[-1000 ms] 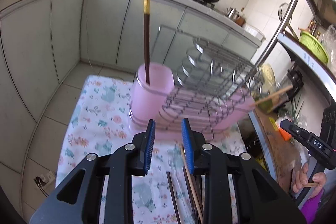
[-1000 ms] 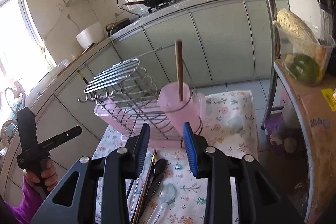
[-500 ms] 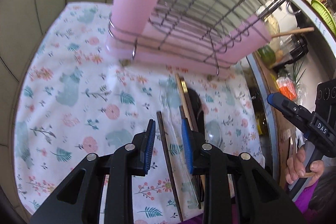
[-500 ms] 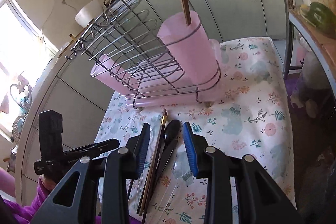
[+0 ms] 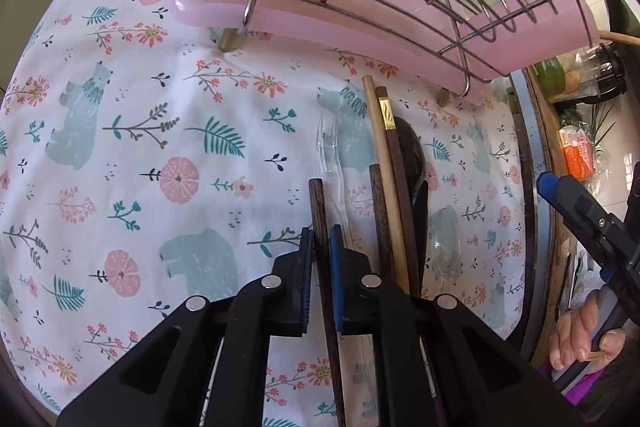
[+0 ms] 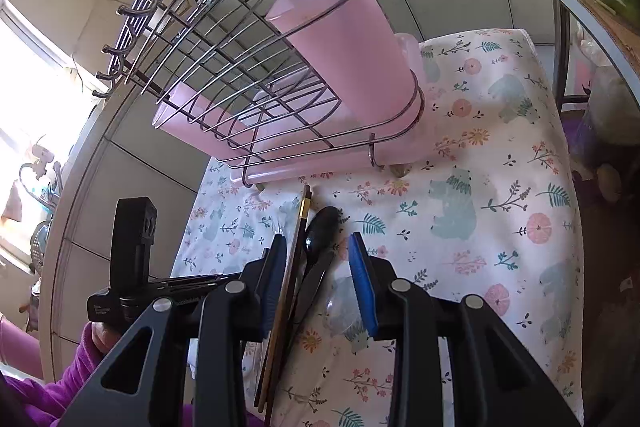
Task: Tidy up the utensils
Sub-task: 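Move both open tools back down to the remaining utensils, then close the left tool on another dark chopstick while the right tool grasps a gold-tipped chopstick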
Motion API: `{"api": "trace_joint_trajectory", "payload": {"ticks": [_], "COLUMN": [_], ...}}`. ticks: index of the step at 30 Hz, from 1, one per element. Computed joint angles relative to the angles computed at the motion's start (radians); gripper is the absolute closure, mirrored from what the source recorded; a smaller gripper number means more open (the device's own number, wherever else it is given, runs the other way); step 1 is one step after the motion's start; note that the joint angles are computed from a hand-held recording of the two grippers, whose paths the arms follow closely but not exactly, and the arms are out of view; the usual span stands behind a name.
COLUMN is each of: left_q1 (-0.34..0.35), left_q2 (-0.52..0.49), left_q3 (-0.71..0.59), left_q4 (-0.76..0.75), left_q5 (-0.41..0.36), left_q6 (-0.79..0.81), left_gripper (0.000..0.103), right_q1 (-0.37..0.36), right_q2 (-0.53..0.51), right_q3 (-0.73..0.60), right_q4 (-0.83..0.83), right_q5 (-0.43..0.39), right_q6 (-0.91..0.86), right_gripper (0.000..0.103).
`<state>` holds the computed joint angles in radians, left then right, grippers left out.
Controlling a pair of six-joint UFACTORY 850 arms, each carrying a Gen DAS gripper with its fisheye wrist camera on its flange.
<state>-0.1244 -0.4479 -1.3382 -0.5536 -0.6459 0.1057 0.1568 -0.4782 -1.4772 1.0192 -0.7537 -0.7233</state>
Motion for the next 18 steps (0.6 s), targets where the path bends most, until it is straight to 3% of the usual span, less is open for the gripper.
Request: {"api": "trace_joint_trajectory", "payload": {"ticks": [11, 18], "left_q1": [0.025, 0.064], "left_q2": [0.053, 0.082], "left_q3": [0.045, 0.085], "left_q4": [-0.047, -0.153], "left_q5": [0.065, 0.071], "left_q6": [0.053, 0.153], "left_gripper": [0.097, 0.097], "right_q1": [0.034, 0.064], "right_q2": [-0.086, -0.213], "right_q3": [-0.105, -0.25], "right_q4": [-0.022, -0.053], "right_q5": [-0.081, -0.171], "right_q6": [0.044, 0.146], "right_gripper": [0.073, 0.076]}}
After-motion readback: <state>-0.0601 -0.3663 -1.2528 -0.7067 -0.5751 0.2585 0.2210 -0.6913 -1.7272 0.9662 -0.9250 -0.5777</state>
